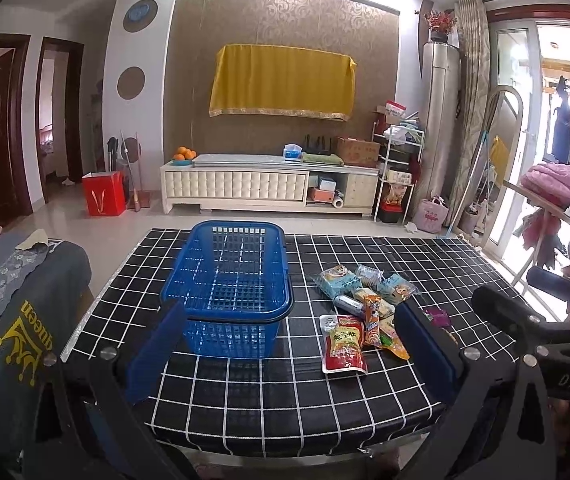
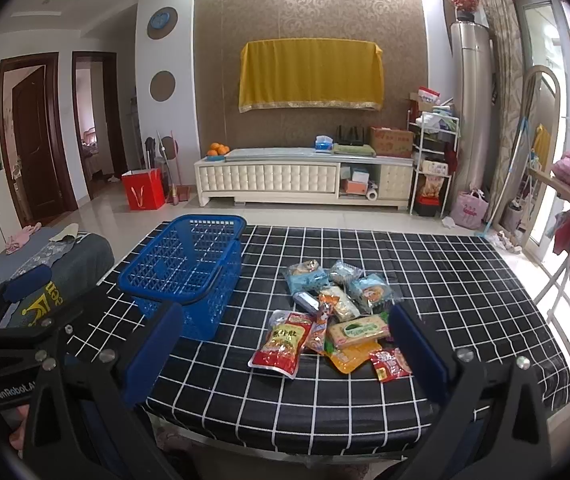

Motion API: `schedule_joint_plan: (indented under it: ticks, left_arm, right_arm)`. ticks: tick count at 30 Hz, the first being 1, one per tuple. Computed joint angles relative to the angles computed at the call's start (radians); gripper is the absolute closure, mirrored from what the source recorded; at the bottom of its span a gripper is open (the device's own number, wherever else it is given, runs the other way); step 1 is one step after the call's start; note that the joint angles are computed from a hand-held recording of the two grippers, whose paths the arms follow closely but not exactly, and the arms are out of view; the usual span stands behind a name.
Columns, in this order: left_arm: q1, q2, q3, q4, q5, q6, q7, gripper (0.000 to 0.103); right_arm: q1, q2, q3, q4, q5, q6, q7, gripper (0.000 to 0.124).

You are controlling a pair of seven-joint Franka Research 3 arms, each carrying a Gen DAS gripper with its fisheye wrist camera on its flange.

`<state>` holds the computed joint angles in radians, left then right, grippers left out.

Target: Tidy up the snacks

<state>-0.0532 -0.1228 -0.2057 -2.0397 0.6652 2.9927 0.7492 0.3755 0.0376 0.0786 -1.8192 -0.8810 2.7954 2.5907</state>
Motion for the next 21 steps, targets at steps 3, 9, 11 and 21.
schedule_joint_plan:
  ticks: [3,9,11,21]
  left_arm:
    - [-0.002,-0.002,0.001,-0.001,-0.004,-0.004,0.004,0.000]
    - [-0.003,-0.003,0.001,0.000,-0.003,0.000,0.001,0.000]
    - [-0.007,0.001,0.003,0.003,-0.018,-0.003,0.013,0.000]
    - [-0.055,0.095,0.014,0.120,-0.117,-0.054,0.170,0.000]
  right_arm:
    - [-0.001,-0.002,0.000,-0.002,0.003,0.002,-0.002,0.021]
    - [-0.002,0.001,0.000,0.002,0.015,0.001,-0.011,0.021]
    - [-0.005,0.003,-0.003,0.003,0.037,0.009,-0.031,0.021]
    - [-0.034,0.019,-0.029,0.046,0.036,-0.037,-0.048,0.021]
